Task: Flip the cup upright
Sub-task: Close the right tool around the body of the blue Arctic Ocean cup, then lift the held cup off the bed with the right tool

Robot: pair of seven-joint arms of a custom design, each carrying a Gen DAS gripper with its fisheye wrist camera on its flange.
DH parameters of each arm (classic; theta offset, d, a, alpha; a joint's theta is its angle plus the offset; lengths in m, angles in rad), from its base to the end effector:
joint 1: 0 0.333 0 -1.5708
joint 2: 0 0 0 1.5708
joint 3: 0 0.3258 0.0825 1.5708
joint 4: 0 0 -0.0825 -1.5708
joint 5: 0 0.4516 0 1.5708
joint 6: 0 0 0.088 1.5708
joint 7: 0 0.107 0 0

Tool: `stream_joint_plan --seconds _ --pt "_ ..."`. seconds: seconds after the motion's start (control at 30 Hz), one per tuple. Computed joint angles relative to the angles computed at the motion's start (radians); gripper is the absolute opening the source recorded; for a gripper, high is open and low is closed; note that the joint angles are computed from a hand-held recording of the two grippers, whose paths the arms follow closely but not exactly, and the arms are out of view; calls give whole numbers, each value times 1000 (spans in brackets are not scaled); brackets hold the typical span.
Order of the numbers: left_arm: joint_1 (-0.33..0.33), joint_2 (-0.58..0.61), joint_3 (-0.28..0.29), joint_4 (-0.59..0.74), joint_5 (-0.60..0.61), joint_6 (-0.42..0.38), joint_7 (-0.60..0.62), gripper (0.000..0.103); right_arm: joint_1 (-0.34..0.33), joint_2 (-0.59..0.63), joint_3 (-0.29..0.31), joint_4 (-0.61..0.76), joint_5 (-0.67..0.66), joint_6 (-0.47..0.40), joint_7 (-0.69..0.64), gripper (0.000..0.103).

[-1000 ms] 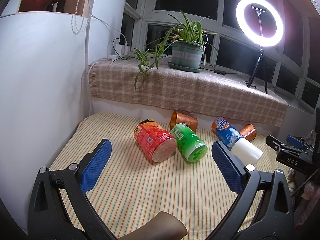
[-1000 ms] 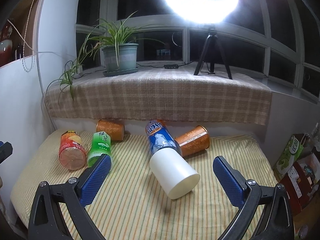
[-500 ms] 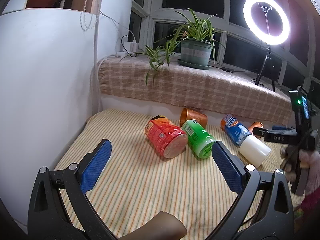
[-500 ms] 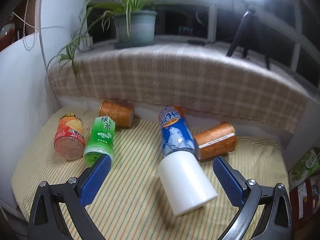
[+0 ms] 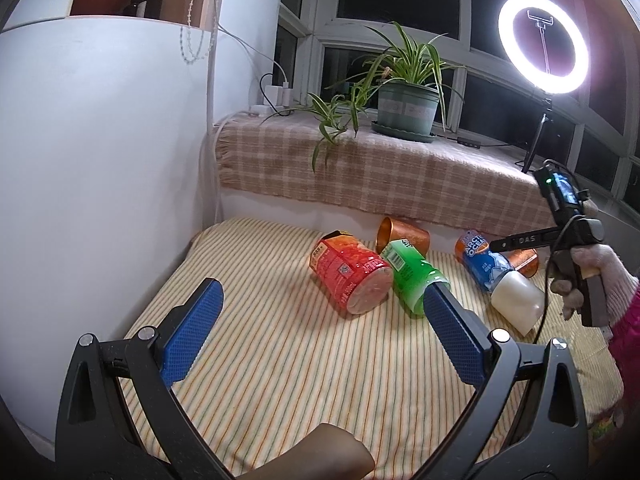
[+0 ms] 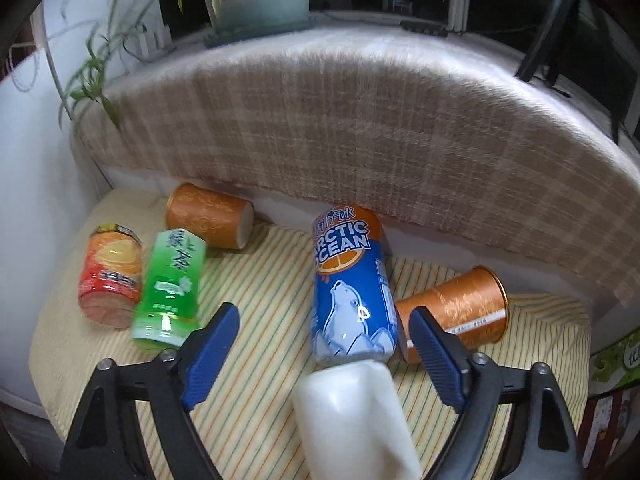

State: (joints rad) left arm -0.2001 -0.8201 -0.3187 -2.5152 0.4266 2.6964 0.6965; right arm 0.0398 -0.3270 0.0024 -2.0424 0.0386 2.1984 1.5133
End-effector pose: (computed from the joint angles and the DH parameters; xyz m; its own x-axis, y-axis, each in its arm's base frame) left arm 0.3502 -0.2498 0.6327 -0.0280 -0.9942 0.1036 -0.4728 -0.0781 -0.8777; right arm 0.5593 0.0251 0.6307 0.0873 -0.9961 -0.0107 -0.8821 -0.0723 -0.4654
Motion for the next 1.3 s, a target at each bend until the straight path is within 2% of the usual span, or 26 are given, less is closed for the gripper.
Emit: stream_joint_plan --seconds 0.23,0.47,0.7,0.93,1.0,1.3 --pt "8 -17 5 -8 4 -12 -1 102 1 111 3 89 -51 -69 21 79" --pt "8 -30 8 -17 1 -22 -6 102 17 180 0 157 -98 -122 25 79" --pt "10 -34 7 -21 0 -21 -8 102 31 227 -3 204 -142 -167 32 72" --pt "10 -34 9 -22 1 -21 -9 102 44 273 -7 225 -173 -166 36 71" --pt "10 -35 10 -23 1 -19 -9 102 48 289 -8 235 -189 -173 38 64" --pt "12 -33 8 -21 2 -19 -11 102 57 287 -14 210 -147 -136 33 62"
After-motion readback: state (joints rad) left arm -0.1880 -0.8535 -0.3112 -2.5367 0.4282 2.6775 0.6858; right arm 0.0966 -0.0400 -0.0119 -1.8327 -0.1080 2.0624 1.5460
